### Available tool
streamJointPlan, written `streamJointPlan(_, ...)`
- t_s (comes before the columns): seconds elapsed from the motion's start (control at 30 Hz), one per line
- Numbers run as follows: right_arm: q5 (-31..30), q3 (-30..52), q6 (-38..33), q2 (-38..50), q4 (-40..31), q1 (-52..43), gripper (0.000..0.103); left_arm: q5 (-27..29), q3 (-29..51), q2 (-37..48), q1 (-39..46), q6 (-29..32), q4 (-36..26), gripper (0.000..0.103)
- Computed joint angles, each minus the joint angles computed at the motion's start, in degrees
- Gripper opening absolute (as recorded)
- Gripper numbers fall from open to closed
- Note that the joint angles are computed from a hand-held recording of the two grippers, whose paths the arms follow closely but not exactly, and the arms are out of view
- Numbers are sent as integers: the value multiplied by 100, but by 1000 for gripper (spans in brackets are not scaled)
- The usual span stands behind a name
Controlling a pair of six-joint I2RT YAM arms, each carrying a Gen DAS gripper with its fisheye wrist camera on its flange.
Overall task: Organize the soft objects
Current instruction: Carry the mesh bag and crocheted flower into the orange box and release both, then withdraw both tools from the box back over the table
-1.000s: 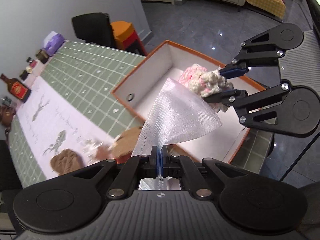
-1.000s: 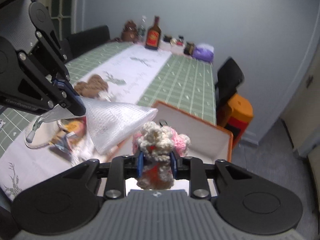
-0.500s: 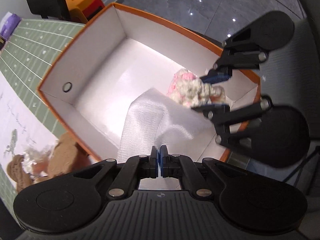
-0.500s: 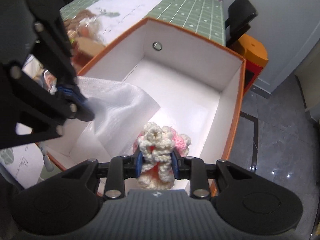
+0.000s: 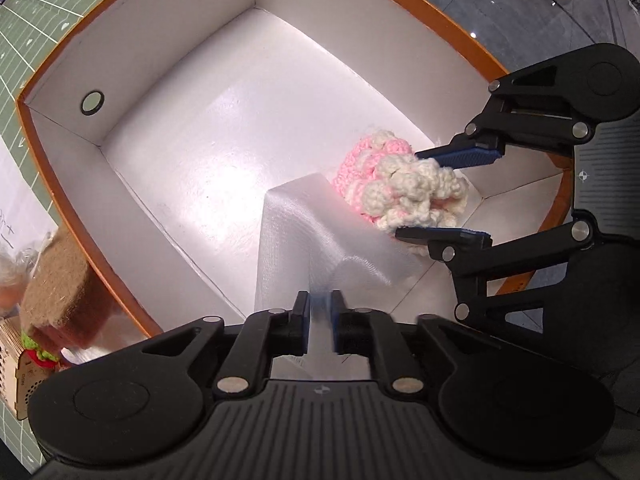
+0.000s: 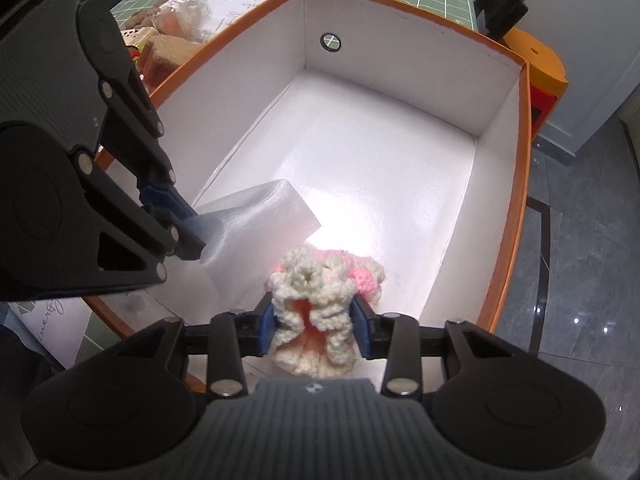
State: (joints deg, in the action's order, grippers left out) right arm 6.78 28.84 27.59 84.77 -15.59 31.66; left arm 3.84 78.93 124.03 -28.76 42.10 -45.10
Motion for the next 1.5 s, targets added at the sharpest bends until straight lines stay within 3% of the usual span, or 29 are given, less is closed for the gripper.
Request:
streamJointPlan(0.27,289,369,206,-125,-665,235,53,271,-214,-365,323,398,-100,45)
streamJointPlan(0.33,467,477,307,-213,-900,377,58,340,-210,-461,450,527,-208,46)
streamJointPlan(0.57,1118,1085,905,-429,-1861,1104,60,731,-269,-992,967,939,-540,46)
streamJointPlan(0.83,1920,1891,1461,-193,-2053,1889,65,1528,-341,-2096,2023,1512,-1055,47)
streamJointPlan(1.0,2436,2368,1549,324,-1489,2427,66,2145,-781,-2708,2782,1480,-709,47)
streamJointPlan(1.23,2940,2840,1477,1347,-287,3116,72,2905,-1715,-2918,4135,1726,470,48)
streamJointPlan(1.4,3164,3195,1537,2315,520,3367,80,3030,-2331,-2762,4856,1544,1528,56)
streamJointPlan(1.5,3287,3586,1573,3043,959,3429,83,2946,-2731,-2448,5114,1203,2385,56)
